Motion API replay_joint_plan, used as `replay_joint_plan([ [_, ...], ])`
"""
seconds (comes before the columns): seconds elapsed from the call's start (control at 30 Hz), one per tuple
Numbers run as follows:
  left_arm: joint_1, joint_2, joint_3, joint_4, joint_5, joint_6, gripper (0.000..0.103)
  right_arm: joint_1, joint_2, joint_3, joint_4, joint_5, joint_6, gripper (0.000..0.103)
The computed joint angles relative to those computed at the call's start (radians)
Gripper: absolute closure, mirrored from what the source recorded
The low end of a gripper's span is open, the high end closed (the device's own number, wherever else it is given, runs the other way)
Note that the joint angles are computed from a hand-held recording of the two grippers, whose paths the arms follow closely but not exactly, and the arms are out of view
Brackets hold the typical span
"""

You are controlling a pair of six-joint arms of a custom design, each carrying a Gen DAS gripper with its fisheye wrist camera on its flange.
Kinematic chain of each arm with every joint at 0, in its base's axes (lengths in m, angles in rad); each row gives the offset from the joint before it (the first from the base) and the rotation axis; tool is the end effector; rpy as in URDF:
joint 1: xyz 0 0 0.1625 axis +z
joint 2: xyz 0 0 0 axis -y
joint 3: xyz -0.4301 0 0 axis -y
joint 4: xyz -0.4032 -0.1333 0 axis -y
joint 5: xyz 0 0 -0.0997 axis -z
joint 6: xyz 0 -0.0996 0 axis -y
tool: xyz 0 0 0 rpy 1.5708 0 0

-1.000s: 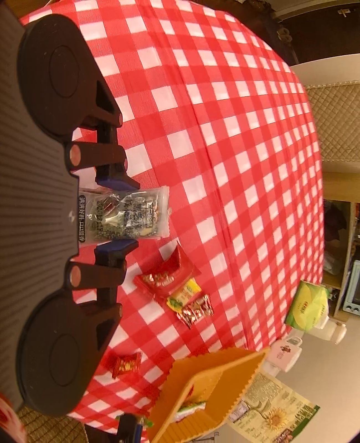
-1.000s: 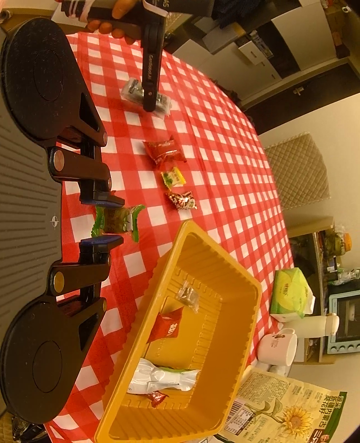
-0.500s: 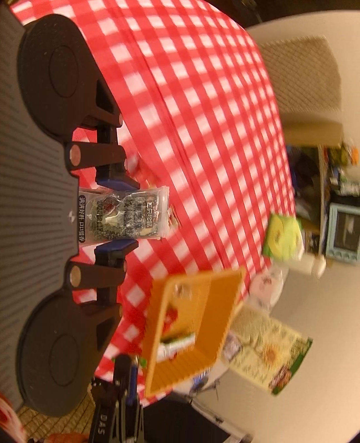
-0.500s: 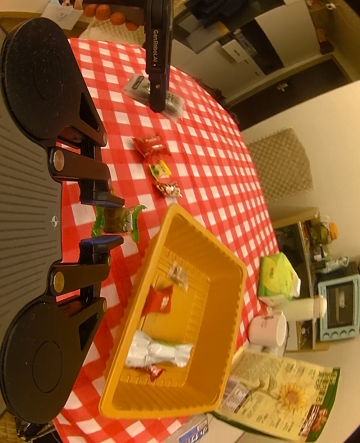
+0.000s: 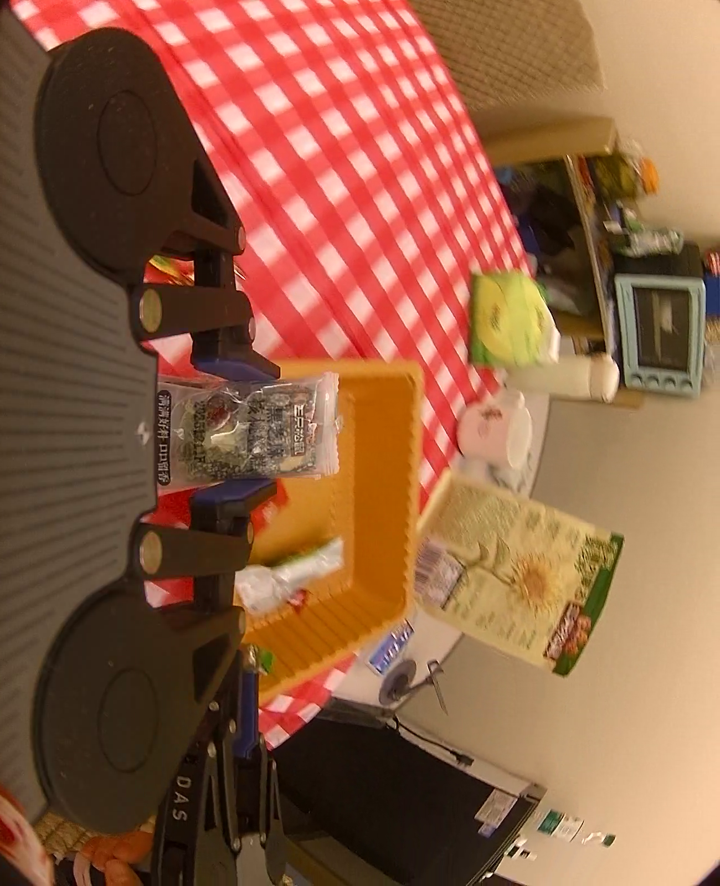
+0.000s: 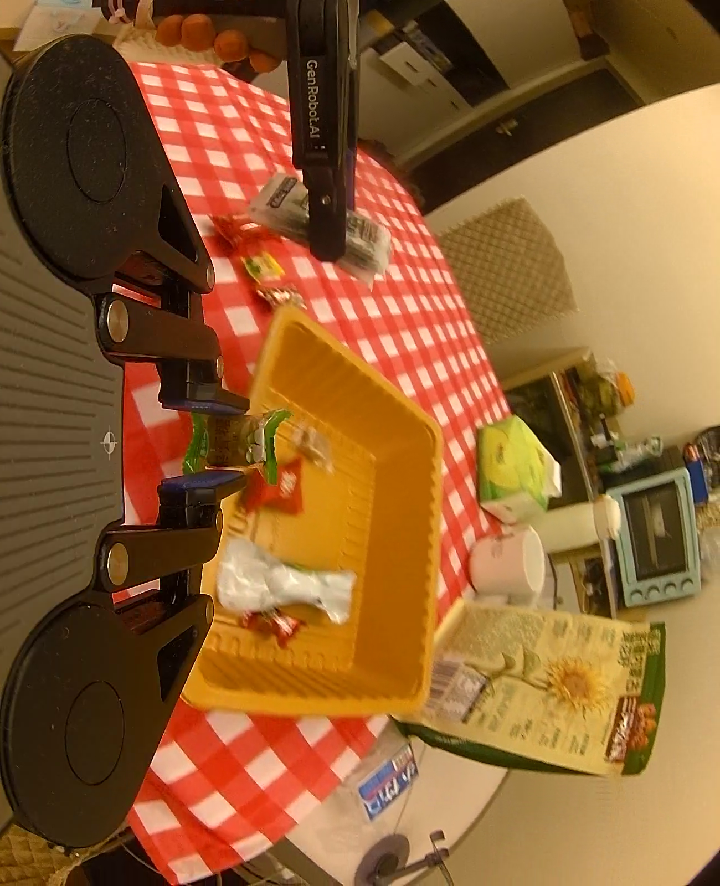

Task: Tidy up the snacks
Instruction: 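Carry the green candy and clear snack packet over the orange tray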

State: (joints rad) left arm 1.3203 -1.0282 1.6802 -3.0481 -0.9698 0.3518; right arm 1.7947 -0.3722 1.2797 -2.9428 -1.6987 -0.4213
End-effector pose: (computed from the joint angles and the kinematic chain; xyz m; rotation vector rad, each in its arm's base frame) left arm 0.0175 -0.6966 0.3037 0.3899 2.3230 -0.9839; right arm 0.2913 -0.7360 -0.0425 0.8768 -2.7615 0.6636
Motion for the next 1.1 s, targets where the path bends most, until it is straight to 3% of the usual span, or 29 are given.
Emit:
replay_joint_plan([
  [0.3, 0.005, 0.131, -0.187, 0.072, -0.045, 0.072, 0.07, -0.015, 0.067, -0.153, 0.061, 0.008, 0.058, 0.081],
  [0.67, 0.047, 0.269, -0.415, 0.258, -0.049, 0.083, 0.069, -0.033, 0.186, -0.376, 0.18, -0.026, 0.125, 0.081],
  [1.1, 0.079, 0.4, -0.614, 0.429, -0.017, 0.087, 0.069, -0.044, 0.23, -0.456, 0.226, -0.063, 0.177, 0.081],
])
